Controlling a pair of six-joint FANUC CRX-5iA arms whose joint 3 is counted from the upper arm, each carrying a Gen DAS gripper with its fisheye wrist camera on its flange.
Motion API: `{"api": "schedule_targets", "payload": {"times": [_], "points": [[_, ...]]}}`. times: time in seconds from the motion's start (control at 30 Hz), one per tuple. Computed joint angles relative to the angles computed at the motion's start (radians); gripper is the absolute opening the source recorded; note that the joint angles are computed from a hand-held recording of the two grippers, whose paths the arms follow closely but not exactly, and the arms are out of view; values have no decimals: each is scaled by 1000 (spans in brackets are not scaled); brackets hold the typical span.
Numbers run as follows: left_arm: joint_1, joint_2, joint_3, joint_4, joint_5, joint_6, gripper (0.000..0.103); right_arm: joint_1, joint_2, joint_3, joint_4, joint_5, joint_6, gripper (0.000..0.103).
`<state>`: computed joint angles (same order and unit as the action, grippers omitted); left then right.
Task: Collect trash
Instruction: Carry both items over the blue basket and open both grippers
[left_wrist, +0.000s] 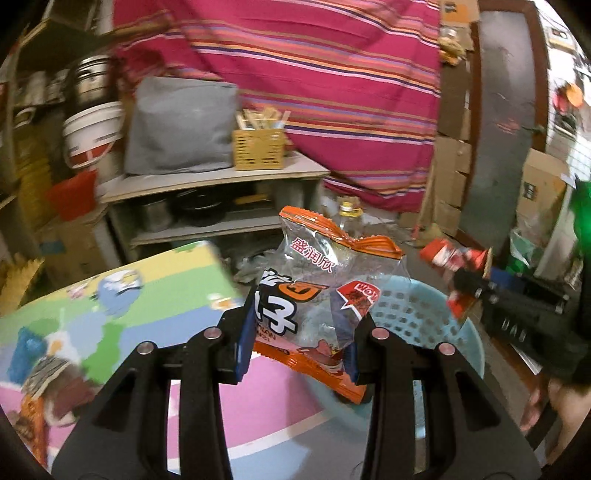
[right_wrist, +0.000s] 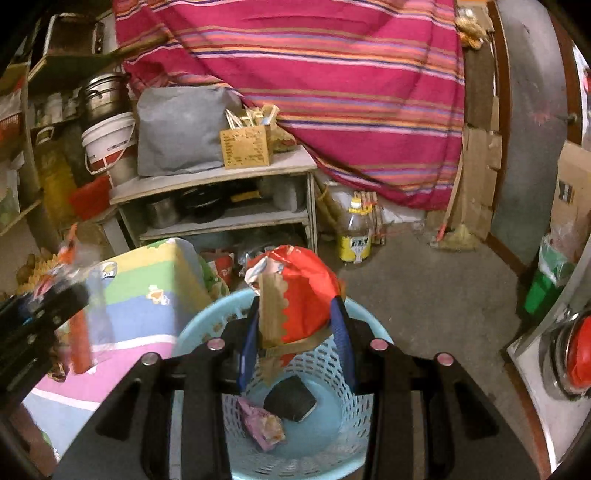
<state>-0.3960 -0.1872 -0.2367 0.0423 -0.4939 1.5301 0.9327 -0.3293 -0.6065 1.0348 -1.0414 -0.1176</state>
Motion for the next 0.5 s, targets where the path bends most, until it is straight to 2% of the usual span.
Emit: {"api": "schedule_targets", "payload": {"times": [0.13, 0.3, 0.4, 0.47, 0.5], "points": [[-20, 72, 26, 68, 3, -28, 37, -31, -33, -40, -7, 12, -35, 37], [-44, 161, 85, 60, -24, -17, 39, -56, -64, -76, -1, 22, -79, 37], [-48, 220, 119, 103, -51, -70, 39, -70, -64, -81, -6, 38, -83, 37], [-63, 241, 149, 42, -68, -26, 42, -75, -59, -82, -12, 44, -83, 37], [-63, 246, 151, 38, -72, -22, 47, -77, -56, -81, -15, 48, -83, 37]]}}
